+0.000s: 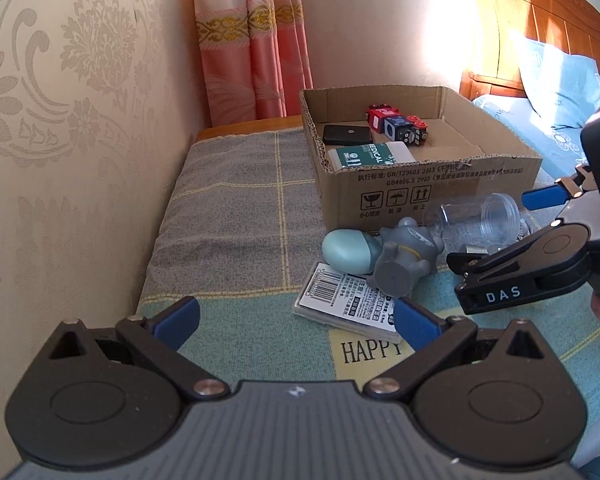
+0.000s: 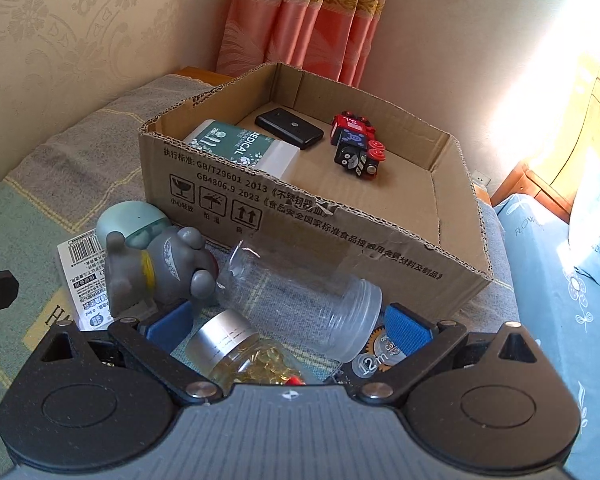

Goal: Organize rigid objects
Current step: 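Move both tools back toward the remaining items on the blanket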

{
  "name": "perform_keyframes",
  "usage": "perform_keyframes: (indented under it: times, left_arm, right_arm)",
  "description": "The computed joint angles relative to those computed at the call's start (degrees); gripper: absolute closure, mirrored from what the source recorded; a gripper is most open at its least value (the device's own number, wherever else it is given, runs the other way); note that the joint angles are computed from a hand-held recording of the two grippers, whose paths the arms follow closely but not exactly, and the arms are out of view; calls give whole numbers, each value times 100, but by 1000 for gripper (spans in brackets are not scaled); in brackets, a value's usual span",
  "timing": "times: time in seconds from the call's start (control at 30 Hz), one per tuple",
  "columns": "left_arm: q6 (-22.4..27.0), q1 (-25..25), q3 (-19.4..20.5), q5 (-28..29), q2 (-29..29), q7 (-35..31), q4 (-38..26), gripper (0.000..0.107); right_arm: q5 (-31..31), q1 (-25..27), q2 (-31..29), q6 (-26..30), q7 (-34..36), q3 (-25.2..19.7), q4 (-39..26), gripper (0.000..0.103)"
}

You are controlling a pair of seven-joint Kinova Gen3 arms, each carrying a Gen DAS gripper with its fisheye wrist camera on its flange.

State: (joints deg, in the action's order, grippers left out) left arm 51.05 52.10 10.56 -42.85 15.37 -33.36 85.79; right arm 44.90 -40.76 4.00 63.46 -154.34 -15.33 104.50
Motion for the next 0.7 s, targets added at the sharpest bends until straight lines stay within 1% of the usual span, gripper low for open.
perform_keyframes:
  times: [0.07,0.2,0.33,0.47,0.6,0.7]
  left_arm:
    - [-6,-3,7,5,0,-33,2,5]
    - [-94,-41,15,74,20,-125,0,5]
    - [-212,-114,22,267,77,-319,-25,5]
    - [-276,-158,17,484,158,-625,-86,5]
    - [-366,-222,7,752,262,-1013,-144,5]
    - [-522,-362,21,1108,334,-1365,-138,5]
  right_arm:
    - [-91,30,-66,10,1,9,34,0]
    - [-313,131,-307,46,225,-57,200,0]
    - [-481,233,-569,85,255,-178,447,0]
    - [-703,415,-905,-27,264,-287,746,0]
    - [-911,605,-1081,-44,312,-411,905,0]
    - [-1132,750,-1204,-237,480,-400,1060,0]
